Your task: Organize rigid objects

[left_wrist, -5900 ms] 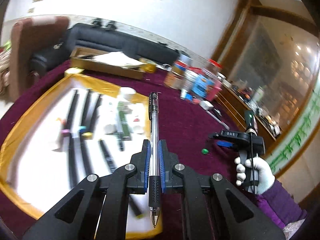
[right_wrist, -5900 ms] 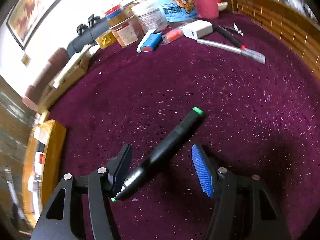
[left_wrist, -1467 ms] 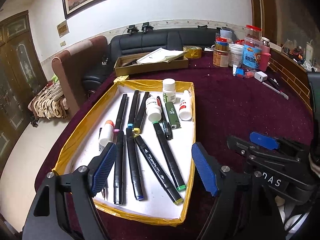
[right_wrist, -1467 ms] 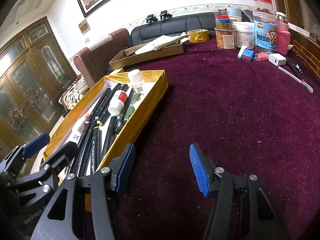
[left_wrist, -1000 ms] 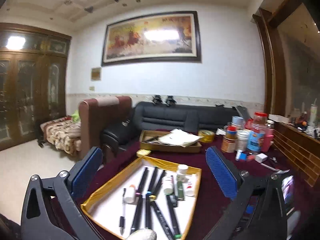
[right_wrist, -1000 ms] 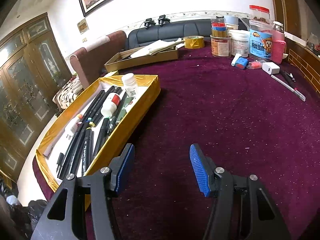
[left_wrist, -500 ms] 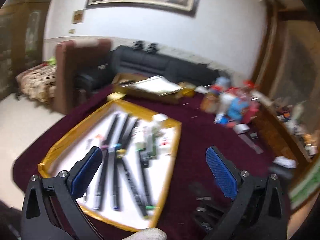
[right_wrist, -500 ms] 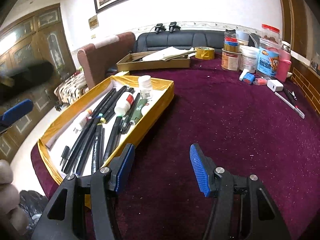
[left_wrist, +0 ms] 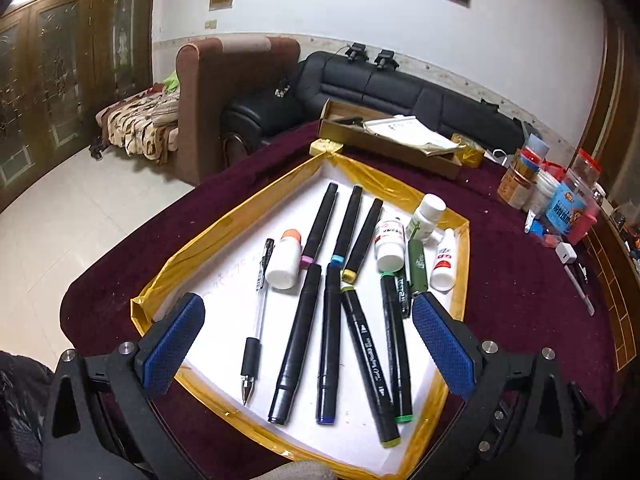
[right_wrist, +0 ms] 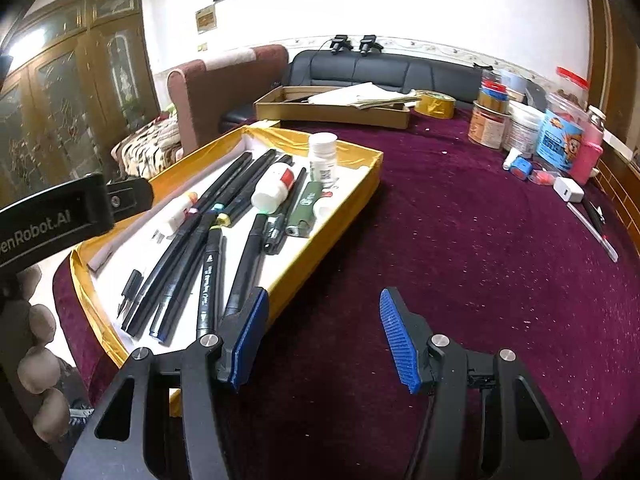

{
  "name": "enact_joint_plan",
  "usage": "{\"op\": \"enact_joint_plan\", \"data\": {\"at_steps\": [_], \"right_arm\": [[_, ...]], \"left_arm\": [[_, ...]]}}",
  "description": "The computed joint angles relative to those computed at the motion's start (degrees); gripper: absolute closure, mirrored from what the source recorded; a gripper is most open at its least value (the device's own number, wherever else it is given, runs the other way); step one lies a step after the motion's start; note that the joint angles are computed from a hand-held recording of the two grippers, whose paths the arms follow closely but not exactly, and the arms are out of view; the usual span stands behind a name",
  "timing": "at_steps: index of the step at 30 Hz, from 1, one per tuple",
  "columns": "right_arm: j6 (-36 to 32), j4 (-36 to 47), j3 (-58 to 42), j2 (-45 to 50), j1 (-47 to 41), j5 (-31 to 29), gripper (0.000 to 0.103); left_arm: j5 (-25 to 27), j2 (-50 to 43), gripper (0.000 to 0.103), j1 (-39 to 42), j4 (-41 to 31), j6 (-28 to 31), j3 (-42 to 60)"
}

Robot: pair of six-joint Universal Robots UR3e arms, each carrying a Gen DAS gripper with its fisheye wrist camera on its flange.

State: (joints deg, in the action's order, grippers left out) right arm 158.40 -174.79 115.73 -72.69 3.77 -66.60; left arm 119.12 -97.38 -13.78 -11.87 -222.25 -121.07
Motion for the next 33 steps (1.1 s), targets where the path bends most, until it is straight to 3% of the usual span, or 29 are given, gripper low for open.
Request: {"op": "enact_joint_plan", "data": {"at_steps": [20,33], "right_arm": [[-1.05,2.02,-5.59,3.00,6.80,-5.45,0.050],[-1.48,3.53,-6.40,3.42,6.73,-3.90,0.050]], "left_arm": [[-5.45,1.38,0.000,4.99,-0.49,1.54,-2.75],[-5.57,0.93,0.000,4.90,-2.10,1.85,-1.62]]}}
